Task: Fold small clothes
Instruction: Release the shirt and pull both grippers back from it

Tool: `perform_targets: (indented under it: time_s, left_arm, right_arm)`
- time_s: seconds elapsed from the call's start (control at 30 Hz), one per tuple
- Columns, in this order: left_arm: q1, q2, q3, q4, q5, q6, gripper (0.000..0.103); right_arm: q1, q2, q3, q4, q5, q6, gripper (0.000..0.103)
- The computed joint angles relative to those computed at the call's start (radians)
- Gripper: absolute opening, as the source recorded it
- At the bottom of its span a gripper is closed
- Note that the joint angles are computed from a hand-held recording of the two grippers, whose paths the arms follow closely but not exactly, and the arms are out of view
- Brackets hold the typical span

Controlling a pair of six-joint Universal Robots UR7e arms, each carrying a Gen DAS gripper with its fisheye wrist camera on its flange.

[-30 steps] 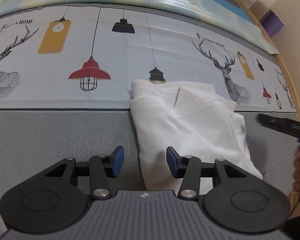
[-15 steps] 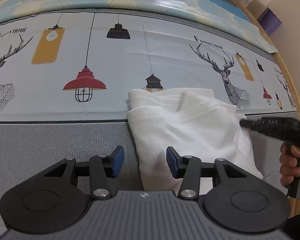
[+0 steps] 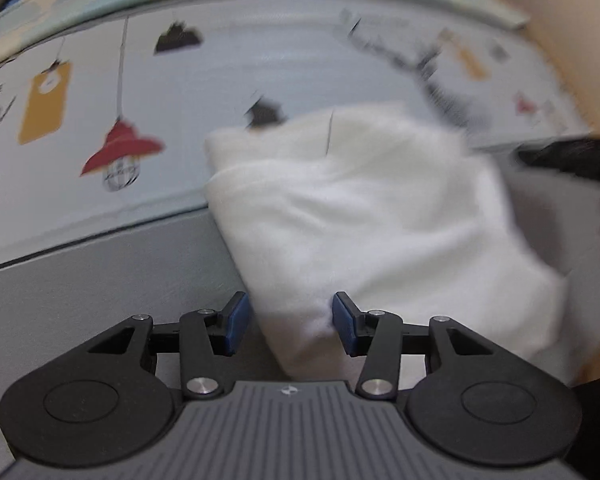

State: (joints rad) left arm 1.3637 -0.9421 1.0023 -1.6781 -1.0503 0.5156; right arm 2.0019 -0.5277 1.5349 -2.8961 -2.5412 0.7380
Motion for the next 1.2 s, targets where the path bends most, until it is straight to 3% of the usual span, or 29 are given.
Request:
perform_targets:
  time_s: [0.07,0.1,0.2,0.23,0.37,0.57,0.67,0.77,0.9,1.0,1.1,1.17,1.2]
  left_arm:
    - [0.004,0.003,-0.014,0.009,-0.013,-0.025,0.052]
    - [0.004,0.000,-0.016,0.004,-0.024,-0.035,0.052]
    - [0.004,-0.018,0.005,-0.041,-0.035,-0.049,0.051]
    - [0.006,-0.013,-0.010,-0.021,-0.046,-0.073,0.051]
    - [0.001,-0.026,0.002,0.000,-0.061,-0.082,0.053]
    - [-0.007,-0.082,0.077,-0.071,-0.082,-0.049,0.053]
    - [-0.005,-0.103,0.081,-0.092,-0.104,-0.057,0.053]
    - [-0.001,-0.121,0.084,-0.098,-0.106,-0.059,0.054]
    - [0.002,-0.157,0.117,-0.131,-0.069,-0.017,0.054]
    - [0.009,-0.187,0.137,-0.163,-0.054,-0.017,0.061]
    - [0.018,-0.242,0.190,-0.222,-0.068,-0.021,0.070]
    - [0.016,-0.285,0.240,-0.260,-0.060,-0.005,0.073]
    - [0.015,-0.313,0.277,-0.295,-0.068,0.021,0.077]
  right_arm:
    - [0.002,-0.018,0.036,-0.066,0.075,-0.084,0.009]
    - [-0.002,-0.030,0.057,-0.088,0.138,-0.113,0.014]
    - [-0.021,-0.072,0.124,-0.119,0.364,-0.148,0.046]
    - [-0.022,-0.078,0.138,-0.113,0.410,-0.163,0.050]
    - [-0.007,-0.081,0.142,0.026,0.391,-0.187,0.050]
    - [-0.019,-0.094,0.185,0.034,0.441,-0.158,0.051]
    - [-0.013,-0.081,0.168,0.096,0.489,-0.170,0.044]
    - [0.014,-0.051,0.123,0.151,0.451,-0.184,0.044]
    - [0.026,-0.042,0.118,0.146,0.464,-0.140,0.043]
    - [0.049,-0.034,0.122,0.150,0.459,-0.116,0.043]
    - [0.090,-0.011,0.118,0.152,0.368,-0.024,0.044]
    - [0.123,-0.002,0.112,0.194,0.251,0.099,0.051]
    - [0.144,-0.001,0.108,0.248,0.176,0.174,0.060]
